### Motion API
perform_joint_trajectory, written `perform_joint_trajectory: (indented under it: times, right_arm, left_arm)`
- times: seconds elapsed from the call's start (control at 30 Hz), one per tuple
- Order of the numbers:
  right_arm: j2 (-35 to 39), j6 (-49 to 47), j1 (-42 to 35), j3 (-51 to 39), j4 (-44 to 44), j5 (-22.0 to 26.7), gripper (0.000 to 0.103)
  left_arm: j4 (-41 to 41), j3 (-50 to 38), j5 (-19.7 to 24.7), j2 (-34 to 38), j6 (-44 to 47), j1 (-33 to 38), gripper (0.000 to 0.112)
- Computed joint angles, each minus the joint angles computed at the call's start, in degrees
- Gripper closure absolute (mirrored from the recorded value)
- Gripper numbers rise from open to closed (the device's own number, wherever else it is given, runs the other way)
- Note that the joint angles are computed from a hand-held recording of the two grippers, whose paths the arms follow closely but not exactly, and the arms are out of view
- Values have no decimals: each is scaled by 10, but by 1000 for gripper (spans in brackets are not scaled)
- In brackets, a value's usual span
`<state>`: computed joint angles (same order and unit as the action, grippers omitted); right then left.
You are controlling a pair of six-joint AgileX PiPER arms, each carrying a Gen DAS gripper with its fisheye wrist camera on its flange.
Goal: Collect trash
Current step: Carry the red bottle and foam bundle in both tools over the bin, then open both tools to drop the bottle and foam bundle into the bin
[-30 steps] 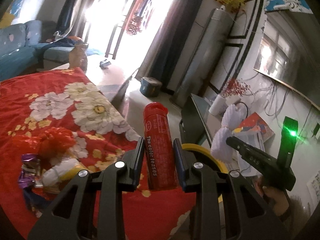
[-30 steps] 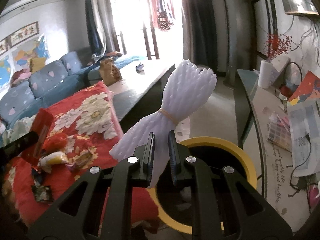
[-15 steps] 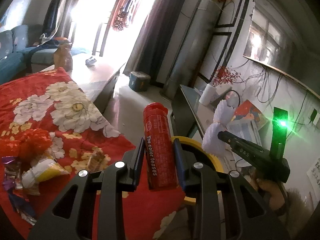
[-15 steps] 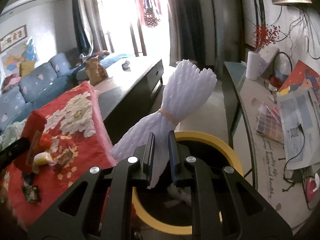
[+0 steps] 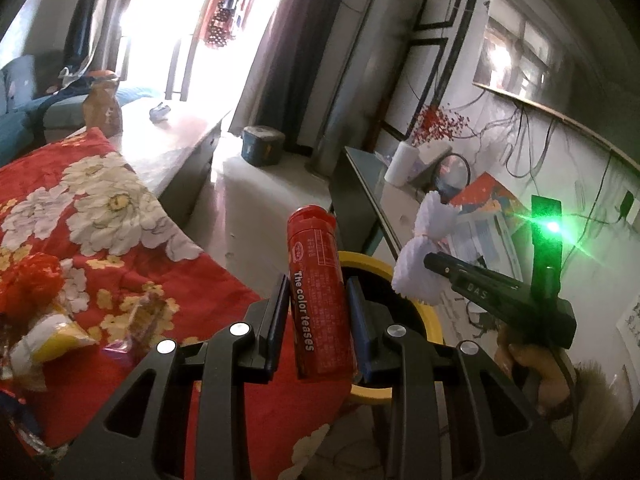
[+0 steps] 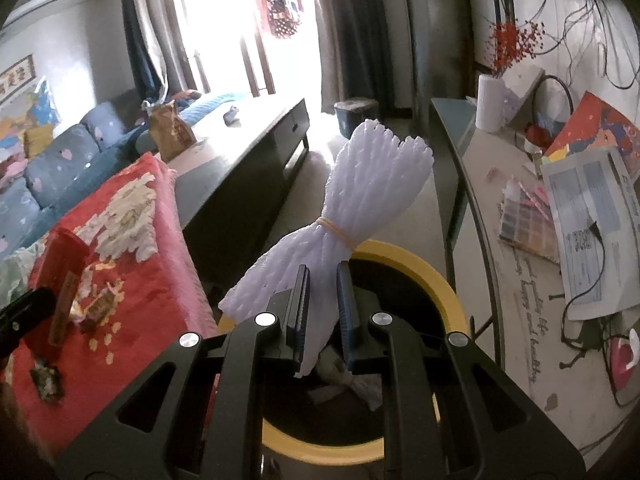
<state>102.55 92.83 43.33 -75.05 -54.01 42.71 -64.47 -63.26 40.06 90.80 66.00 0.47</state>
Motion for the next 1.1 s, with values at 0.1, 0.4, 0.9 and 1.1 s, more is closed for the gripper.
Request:
perform_joint_trajectory:
  times: [0.1, 0.4, 0.9, 1.1]
  right_arm:
    - [-1, -3, -9, 11, 10, -11, 93]
    - [-3, -1, -30, 43, 29, -40, 93]
    - [-1, -69, -55, 73, 96, -94, 92]
    - [1, -87, -62, 78, 125, -106, 76]
  left_arm:
    - [4, -4, -8, 9, -3, -16, 84]
    - [19, -12, -26, 36, -12, -54, 84]
    - [50, -55, -46, 108, -48, -109, 84]
    - [91, -92, -55, 149, -93, -135, 84]
